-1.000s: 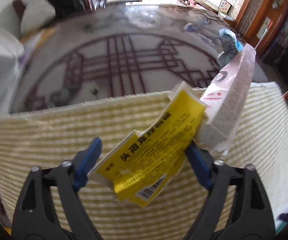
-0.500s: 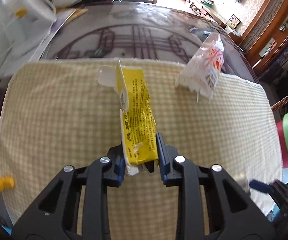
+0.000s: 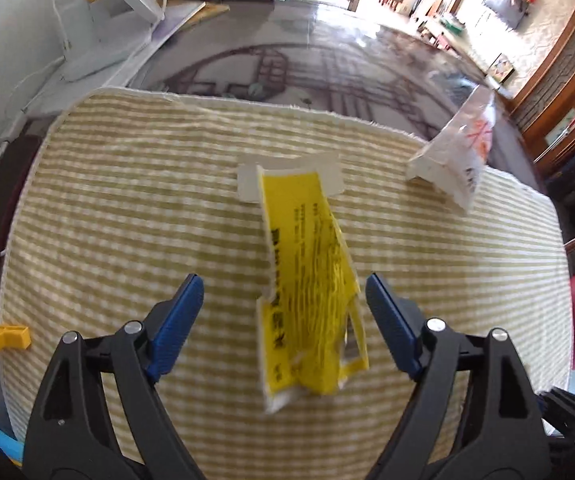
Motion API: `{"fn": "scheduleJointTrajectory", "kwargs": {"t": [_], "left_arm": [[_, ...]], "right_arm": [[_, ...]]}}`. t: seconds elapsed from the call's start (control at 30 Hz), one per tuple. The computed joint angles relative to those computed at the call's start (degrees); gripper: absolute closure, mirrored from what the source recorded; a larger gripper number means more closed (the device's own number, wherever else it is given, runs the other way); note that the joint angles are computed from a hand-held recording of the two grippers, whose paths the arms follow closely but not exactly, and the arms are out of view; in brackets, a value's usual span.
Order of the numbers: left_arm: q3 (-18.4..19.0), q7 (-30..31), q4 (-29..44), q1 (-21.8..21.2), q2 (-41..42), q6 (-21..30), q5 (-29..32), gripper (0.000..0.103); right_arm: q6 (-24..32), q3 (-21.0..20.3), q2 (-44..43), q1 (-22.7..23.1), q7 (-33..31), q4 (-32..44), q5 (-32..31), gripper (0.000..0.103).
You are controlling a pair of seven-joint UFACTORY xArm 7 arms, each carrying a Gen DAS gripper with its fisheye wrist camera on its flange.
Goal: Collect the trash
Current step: 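Lift the yellow wrapper with the left gripper while the right gripper lifts the paper cup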
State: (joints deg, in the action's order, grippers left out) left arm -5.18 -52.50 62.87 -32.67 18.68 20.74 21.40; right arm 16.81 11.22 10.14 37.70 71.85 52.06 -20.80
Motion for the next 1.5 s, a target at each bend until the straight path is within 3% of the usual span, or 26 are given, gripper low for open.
{"fn": "scheduleJointTrajectory", "kwargs": {"t": [0.03,0.07,0.13,0.2,0.37,0.43,0.57,0.73,1.0,1.27,1.5], "left_arm": [[-1.52,2.38,0.50,1.45,0.87,-0.06,-2.47,0.029],[-2.63,4.43,1.02,2.52,1.62,0.09,-4.70,0.047],[-0.49,2.91,2.05,0.41,2.20,1.14,-2.85,0.065],[0.01,2.60,2.16,-0.36,1.93,1.68,-2.08,0.066],[4.46,-11.95,-2.37,-5.90,-4.25,1.30,11.29,0.066],[4.08,-15.55,-3.42,-6.51,-6.42,1.51,16.19,0.066],[1.12,-18.25,-4.25,-5.41,-9.25,1.23,19.85,0.066],[-2.43,-21.58,-4.03,-3.49,-11.20,1.43,23.93,0.066],[-6.02,-19.31,-1.37,-3.36,-10.55,2.11,22.83,0.065],[-6.47,-18.02,3.09,-7.10,-7.35,5.82,21.91,0.065],[-6.33,-20.26,10.02,-12.24,-2.86,11.30,21.67,0.065]], "right_arm": [[0.01,-0.32,-0.50,0.32,0.78,-0.34,-0.85,0.070],[-0.02,-0.49,-0.77,0.50,1.48,-0.43,-1.62,0.070],[0.06,-1.06,-2.10,1.01,4.12,-1.14,-4.48,0.070],[0.74,-1.55,-4.00,1.31,8.50,-1.95,-9.05,0.070],[4.79,-0.15,-8.38,-0.46,20.91,-2.84,-21.40,0.070],[6.44,1.07,-9.93,-1.71,24.52,-2.98,-25.04,0.070],[9.13,3.85,-12.05,-4.21,27.77,-2.76,-29.04,0.070],[12.16,6.24,-15.14,-6.34,28.04,-3.18,-30.52,0.070],[13.22,8.95,-20.08,-9.39,29.03,-5.99,-30.88,0.070],[11.04,11.49,-28.56,-13.35,28.92,-13.30,-28.26,0.070],[5.79,9.56,-39.10,-14.89,21.62,-23.24,-21.13,0.070]]}}
